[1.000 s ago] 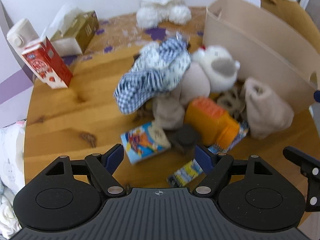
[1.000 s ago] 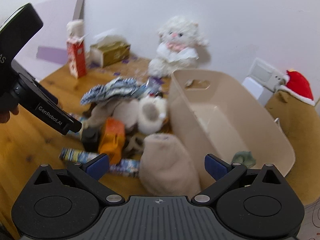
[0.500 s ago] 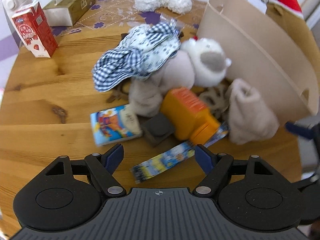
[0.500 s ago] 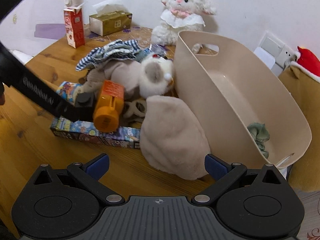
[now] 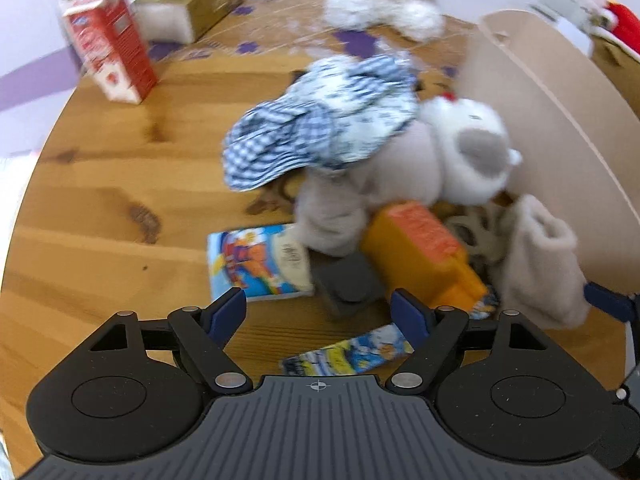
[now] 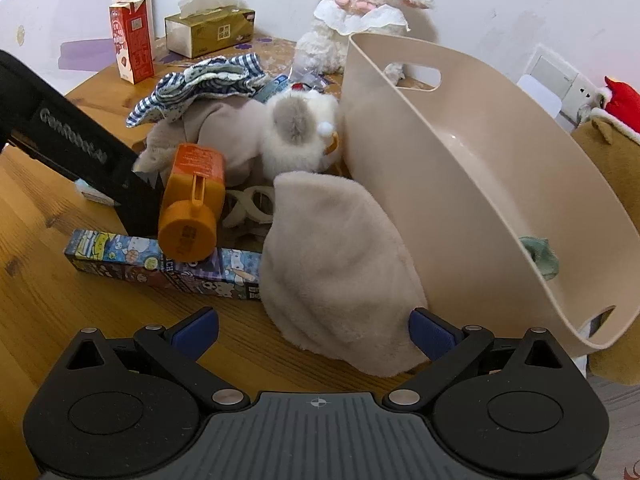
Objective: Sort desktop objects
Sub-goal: 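Grasp the black cube with the left tool while the right tool grasps the beige towel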
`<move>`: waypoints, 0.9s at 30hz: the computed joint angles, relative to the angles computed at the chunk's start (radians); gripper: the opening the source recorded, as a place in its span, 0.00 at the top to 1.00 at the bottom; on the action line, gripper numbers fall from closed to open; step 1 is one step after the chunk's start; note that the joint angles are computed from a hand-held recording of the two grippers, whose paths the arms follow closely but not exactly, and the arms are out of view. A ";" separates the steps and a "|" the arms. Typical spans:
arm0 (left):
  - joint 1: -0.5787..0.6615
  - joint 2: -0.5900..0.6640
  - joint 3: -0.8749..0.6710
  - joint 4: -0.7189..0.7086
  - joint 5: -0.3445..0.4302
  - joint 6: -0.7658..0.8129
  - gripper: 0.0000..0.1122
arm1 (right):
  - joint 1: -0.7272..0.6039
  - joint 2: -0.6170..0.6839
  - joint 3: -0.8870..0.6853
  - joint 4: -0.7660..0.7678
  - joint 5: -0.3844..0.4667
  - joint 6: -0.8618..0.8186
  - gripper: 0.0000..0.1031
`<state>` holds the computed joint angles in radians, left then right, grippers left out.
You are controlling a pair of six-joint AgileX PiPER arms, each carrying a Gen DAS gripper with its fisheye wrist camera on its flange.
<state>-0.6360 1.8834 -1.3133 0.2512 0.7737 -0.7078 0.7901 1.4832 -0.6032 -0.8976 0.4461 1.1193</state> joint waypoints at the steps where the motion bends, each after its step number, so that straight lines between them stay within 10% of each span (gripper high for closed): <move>1: 0.007 0.004 -0.003 0.000 0.002 -0.009 0.28 | -0.007 0.005 0.000 -0.002 -0.009 -0.003 0.00; 18: -0.030 0.140 -0.146 0.094 0.112 -0.134 0.28 | -0.080 0.054 0.031 -0.180 -0.179 0.149 0.01; 24: -0.037 0.126 -0.118 0.123 0.105 -0.121 0.37 | -0.149 0.038 0.080 -0.338 -0.242 0.345 0.27; 27: -0.029 0.107 -0.092 0.095 0.076 -0.072 0.62 | -0.178 0.029 0.093 -0.411 -0.252 0.422 0.47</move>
